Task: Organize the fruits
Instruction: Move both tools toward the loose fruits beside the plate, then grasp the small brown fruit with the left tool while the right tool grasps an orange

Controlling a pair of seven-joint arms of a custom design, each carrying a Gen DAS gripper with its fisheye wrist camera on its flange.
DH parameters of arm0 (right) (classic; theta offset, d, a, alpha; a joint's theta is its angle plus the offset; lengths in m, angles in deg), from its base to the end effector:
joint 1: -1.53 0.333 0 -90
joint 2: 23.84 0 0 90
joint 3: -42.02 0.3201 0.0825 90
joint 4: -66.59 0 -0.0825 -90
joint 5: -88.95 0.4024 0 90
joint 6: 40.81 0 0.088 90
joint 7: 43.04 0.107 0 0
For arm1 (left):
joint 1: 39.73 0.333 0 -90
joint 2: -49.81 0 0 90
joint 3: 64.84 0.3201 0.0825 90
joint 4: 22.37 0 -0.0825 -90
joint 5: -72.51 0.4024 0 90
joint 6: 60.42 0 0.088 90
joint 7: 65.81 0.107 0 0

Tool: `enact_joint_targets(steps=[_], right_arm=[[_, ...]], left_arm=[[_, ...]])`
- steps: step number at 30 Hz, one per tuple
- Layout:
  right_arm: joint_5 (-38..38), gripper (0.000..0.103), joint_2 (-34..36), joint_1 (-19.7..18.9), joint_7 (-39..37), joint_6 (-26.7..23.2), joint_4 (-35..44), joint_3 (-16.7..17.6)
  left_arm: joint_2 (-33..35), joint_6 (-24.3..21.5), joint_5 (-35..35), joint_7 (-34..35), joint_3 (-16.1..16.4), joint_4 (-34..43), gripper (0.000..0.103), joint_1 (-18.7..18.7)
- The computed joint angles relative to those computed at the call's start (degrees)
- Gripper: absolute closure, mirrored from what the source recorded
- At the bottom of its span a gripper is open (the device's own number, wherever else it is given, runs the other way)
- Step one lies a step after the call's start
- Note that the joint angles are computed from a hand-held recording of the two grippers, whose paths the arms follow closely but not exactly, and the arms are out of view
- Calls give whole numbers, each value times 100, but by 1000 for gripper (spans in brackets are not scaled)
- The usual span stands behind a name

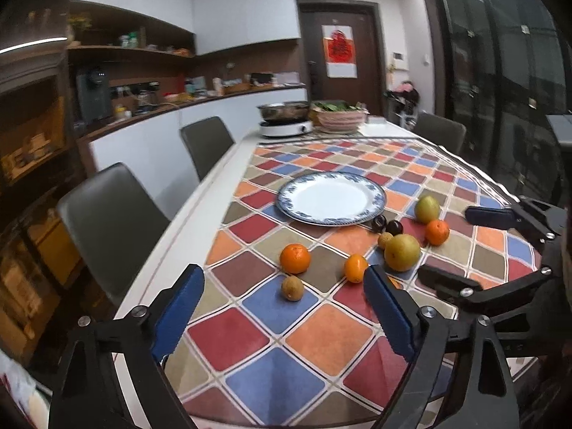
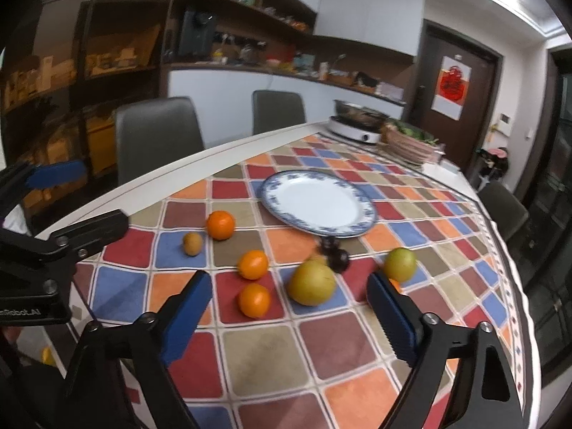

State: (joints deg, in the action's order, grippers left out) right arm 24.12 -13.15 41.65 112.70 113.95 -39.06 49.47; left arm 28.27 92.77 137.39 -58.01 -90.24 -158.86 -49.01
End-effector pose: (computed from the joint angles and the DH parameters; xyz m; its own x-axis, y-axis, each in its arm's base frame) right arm 0.4292 0.5076 0.4827 0.4522 -0.8758 0.1687 -0.4525 -0.3882 -0.8028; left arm 0.3833 -0.3145 0.4979 -0.0355 -0.9931 -0.1121 -0.5021 0.1147 -0.8572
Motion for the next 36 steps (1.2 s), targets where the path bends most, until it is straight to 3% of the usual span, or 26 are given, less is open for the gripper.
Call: enact_joint_targets(steps=[7,12,22,32,36], right_arm=[[1742,36,645,-64,-1750,43,523,105],[2551,46,890,34,-2361,-8,681,-4],[3558,60,1175,128,-3072,-171,884,-134],[4211,68,1398,85,-3548,-203,1114,-131],[4367,70,1425,86,-3638,-193,1139,-146]], left_arm=[[469,515,-170,834,321,133,27,38],[814,878,-685,1549,564,175,37,-30],[1447,1130,-1275,2254,743,406,49,-66],[1903,1178,-2527,3303,1031,638,65,-322],[1972,1025,-2310,3156,1058,747,74,-364]])
